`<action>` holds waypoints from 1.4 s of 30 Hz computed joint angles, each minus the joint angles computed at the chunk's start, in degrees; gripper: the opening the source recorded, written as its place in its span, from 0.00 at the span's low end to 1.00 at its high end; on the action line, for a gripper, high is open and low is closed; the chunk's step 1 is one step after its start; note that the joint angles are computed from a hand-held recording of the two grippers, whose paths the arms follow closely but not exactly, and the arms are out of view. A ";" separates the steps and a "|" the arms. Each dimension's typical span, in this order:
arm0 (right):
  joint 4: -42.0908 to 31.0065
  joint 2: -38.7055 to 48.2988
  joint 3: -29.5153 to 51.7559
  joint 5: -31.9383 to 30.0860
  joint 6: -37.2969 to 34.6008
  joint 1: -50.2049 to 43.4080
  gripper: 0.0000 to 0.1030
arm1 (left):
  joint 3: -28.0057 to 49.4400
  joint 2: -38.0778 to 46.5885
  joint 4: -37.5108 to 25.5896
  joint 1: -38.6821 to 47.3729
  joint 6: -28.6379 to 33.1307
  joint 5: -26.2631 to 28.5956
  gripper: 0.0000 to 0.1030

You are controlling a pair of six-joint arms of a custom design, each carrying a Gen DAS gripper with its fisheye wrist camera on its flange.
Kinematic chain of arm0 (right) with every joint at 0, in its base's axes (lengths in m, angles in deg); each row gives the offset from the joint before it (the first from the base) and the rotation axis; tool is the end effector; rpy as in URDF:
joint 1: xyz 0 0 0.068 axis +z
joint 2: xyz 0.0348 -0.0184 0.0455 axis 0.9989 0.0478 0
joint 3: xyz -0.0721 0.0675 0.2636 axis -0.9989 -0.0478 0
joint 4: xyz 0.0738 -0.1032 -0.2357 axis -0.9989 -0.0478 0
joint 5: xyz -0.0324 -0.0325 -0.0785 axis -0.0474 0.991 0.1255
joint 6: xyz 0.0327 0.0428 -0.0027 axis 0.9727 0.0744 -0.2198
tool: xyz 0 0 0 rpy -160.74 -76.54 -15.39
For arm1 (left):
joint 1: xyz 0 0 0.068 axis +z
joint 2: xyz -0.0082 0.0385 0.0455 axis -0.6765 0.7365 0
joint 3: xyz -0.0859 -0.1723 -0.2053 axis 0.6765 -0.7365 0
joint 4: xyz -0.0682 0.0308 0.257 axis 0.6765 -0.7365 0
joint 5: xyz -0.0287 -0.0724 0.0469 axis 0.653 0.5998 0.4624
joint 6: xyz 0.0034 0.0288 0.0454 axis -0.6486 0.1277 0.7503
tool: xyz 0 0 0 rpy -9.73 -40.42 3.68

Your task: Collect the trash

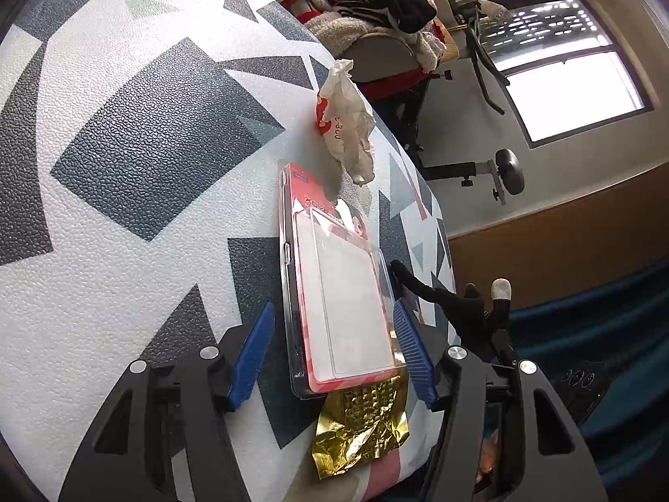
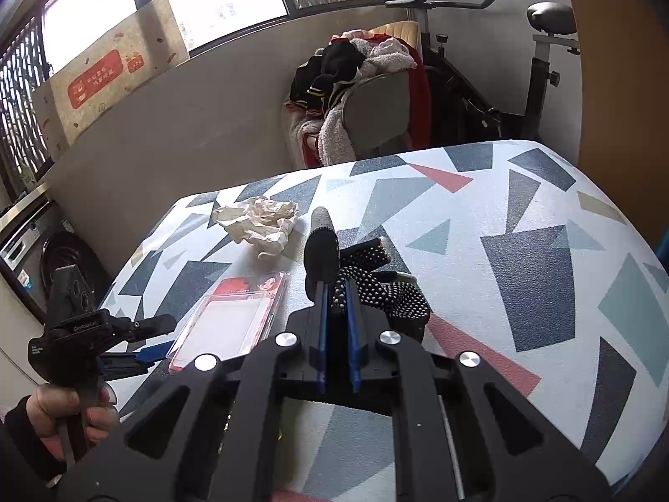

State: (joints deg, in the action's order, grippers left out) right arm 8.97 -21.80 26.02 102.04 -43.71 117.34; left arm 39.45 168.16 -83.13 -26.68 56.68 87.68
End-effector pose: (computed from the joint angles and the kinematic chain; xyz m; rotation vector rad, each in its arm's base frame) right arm 0.1663 0.0790 0.1837 0.4771 2.1565 0.2194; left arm 0.3598 0.0720 0.1197 0.0934 2.5821 -1.3157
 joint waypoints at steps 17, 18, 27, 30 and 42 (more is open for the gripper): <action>-0.26 -0.05 -1.96 0.97 3.62 3.02 0.12 | -3.44 -9.45 11.40 -4.78 -0.35 -2.96 0.18; -0.84 -0.25 -1.52 1.39 3.65 3.30 0.12 | -3.64 -11.34 11.19 -4.68 1.48 -2.35 0.17; -9.71 -3.51 3.59 8.07 6.88 11.64 0.12 | -4.74 -22.14 2.96 -0.64 17.73 -0.49 0.17; -14.08 -3.84 6.18 12.22 9.78 16.79 0.12 | -4.79 -24.25 -2.28 1.57 23.84 0.04 0.17; -37.00 2.65 16.31 27.63 36.13 41.37 0.12 | -9.72 -30.47 -25.37 18.32 57.13 -0.40 0.17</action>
State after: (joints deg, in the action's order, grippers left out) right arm -28.03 -19.15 42.33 129.67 -7.58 158.72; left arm 29.73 137.69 -108.50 -8.35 113.81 87.28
